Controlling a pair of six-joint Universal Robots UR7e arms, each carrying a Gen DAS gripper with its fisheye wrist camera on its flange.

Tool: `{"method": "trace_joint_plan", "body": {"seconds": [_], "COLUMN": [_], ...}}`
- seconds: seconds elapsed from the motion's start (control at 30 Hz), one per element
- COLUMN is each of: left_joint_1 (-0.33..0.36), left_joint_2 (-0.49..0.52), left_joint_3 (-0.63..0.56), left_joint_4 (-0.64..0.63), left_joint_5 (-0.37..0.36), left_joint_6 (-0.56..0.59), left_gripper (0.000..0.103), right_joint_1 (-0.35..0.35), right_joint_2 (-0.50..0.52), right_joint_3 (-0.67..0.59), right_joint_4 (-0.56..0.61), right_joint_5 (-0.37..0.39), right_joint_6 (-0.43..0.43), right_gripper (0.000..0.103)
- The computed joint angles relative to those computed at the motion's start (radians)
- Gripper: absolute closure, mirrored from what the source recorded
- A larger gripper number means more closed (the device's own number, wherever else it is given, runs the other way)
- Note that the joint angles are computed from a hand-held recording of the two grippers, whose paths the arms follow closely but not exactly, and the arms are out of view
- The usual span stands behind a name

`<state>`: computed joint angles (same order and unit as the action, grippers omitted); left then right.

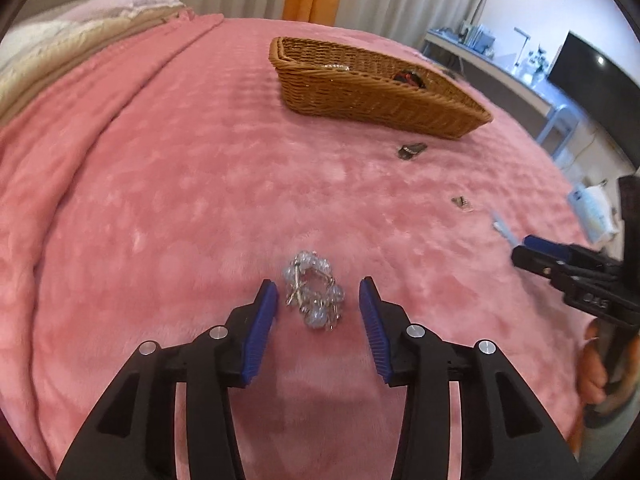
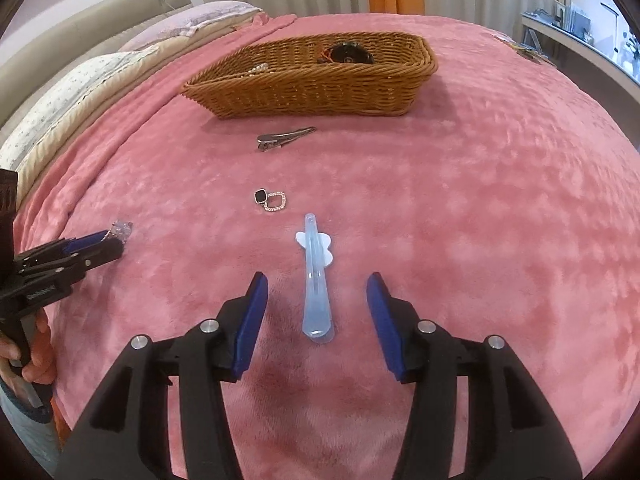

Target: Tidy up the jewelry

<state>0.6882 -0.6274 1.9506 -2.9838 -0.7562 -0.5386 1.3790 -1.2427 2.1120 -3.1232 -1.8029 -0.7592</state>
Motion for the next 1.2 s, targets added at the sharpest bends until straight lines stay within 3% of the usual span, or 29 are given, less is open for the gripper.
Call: {"method": "trace_joint_plan", "body": {"seconds": [0.13,0.27,0.43,0.6,0.8,1.0,1.2], "left_joint_1": [-0.009,-0.017,-0.022,-0.054,-0.085,-0.09,-0.052], "left_joint_2": [0.015,0.018,0.017,0.02,0.014,0.008,0.056], "left_joint_3": [-0.015,-0.005,0.02,0.06,0.056,-0.038,-0.234], "left_joint_4": [0.036,0.025,-0.08,-0.258,-0.376,-0.443,-0.422], "left_joint_5": [0.048,0.069,0.047,0.04,0.041,0.04,0.04], "left_joint_6": [0.002,0.006,0.057,0.156,0.235,0.361,0.479], "left_gripper": [0.062,0.083,0.093,0.093,0.093,0.093,0.093], "right_joint_1": [0.007,0.014,0.015,0.014,0.032,0.089,0.151], "right_joint_2": [0.027,0.045,0.029,-0.019,-0.063,-0.092,-0.024], "right_joint_3": [-0.014,0.002,0.025,0.049,0.049,-0.009,-0.148], "right_joint_4": [-0.023,-0.098,-0.111,-0.096,-0.071,-0.066,-0.098], "right_joint_5": [-0.026,-0.043,-0.02,0.043,0.081,0.126,0.133], "right_joint_6": [-0.009,-0.036,-0.071,-0.075,-0.055,-0.051,-0.037], "right_gripper": [0.055,0.093,0.093,0.093,0.093,0.093,0.093]}}
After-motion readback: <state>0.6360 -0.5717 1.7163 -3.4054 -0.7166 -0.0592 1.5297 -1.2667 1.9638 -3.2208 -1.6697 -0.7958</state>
